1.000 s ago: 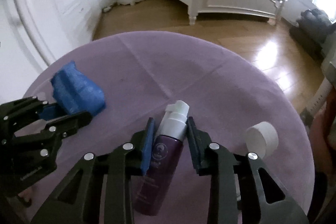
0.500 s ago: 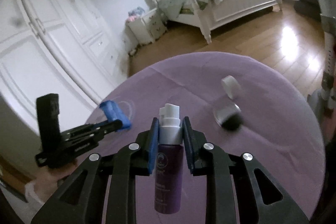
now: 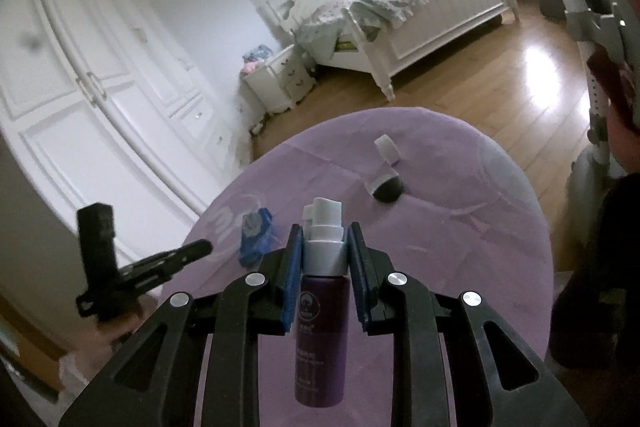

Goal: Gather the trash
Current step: 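Grasp the blue packet with left gripper while right gripper grasps purple spray bottle, then carry both items to the black bin and open both grippers over it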

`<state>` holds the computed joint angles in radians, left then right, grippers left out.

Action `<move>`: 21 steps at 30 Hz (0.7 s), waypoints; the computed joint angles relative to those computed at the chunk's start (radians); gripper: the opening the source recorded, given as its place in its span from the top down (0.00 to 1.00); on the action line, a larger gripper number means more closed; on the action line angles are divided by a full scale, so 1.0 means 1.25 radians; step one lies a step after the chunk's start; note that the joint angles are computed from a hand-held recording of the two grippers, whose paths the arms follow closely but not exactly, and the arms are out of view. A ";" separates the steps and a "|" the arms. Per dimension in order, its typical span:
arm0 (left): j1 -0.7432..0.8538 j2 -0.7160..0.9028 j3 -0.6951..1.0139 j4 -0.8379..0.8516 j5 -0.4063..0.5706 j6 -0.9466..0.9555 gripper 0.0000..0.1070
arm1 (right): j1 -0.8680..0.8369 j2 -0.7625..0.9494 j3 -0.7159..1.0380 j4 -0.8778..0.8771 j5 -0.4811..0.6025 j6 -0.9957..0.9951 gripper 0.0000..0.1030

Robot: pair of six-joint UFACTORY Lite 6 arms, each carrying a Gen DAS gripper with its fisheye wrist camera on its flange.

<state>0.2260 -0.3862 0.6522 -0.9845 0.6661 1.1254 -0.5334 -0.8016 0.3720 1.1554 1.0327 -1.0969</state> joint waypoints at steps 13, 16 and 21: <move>-0.272 0.264 0.102 0.189 -0.345 -0.249 0.62 | -0.139 -0.138 -0.066 -0.061 0.154 0.022 0.77; -0.267 0.222 0.091 0.182 -0.311 -0.260 0.81 | -0.201 -0.134 -0.071 -0.062 0.196 -0.008 0.77; -0.382 0.066 0.066 0.329 -0.269 -0.438 0.81 | -0.350 -0.059 -0.055 -0.049 0.275 -0.103 0.77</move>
<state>-0.2521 -0.3031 0.7344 -0.5734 0.3301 0.5776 -0.9711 -0.8759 0.3037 1.0940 1.3761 -1.2261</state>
